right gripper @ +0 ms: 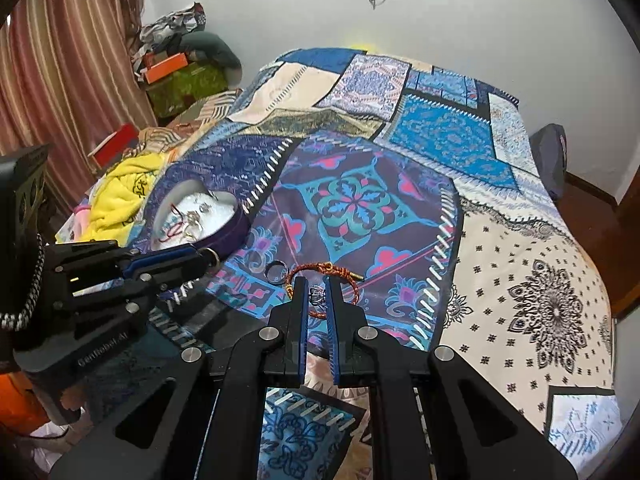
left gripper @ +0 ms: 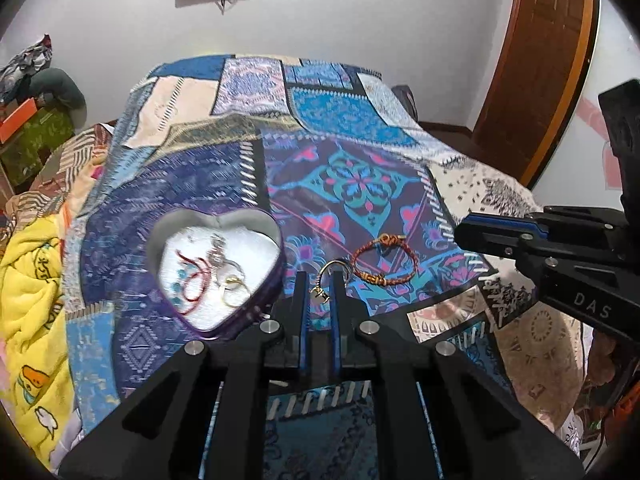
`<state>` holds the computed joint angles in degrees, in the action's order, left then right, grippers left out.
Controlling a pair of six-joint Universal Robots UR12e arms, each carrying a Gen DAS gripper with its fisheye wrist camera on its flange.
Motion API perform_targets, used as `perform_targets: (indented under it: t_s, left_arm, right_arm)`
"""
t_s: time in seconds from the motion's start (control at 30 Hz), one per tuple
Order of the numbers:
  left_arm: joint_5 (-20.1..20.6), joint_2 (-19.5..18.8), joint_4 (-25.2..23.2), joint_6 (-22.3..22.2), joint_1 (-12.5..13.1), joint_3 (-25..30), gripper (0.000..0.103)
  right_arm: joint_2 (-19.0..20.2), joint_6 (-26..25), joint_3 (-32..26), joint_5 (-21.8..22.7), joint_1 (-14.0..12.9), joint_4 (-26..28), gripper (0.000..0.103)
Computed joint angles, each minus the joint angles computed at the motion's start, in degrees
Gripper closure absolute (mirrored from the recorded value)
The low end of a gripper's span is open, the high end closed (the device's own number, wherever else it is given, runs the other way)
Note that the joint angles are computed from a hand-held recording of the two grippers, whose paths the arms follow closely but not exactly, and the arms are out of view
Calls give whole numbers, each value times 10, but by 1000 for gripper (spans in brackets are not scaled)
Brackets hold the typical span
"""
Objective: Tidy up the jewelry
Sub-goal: 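Grasp a gold ring with the left tool while the right tool grasps a silver ring, then carry both rings into the heart tin and open both tools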
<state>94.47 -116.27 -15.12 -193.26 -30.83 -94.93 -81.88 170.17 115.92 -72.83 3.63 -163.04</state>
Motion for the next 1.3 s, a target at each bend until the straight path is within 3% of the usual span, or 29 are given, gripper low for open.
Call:
perform_targets:
  t_s: [0.23,0.6,1.3]
  left_arm:
    - [20,21,27,-6,9,-21,95]
    - [41,44,53,-19,36,-50,95]
    - [12,8,38,-14,53,-24,95]
  right_arm:
    - [2,3,-10,9,15,-22,95]
    - [35,7,-45,38,47,-33,95]
    - [85,11,-87,38,65,-3,95]
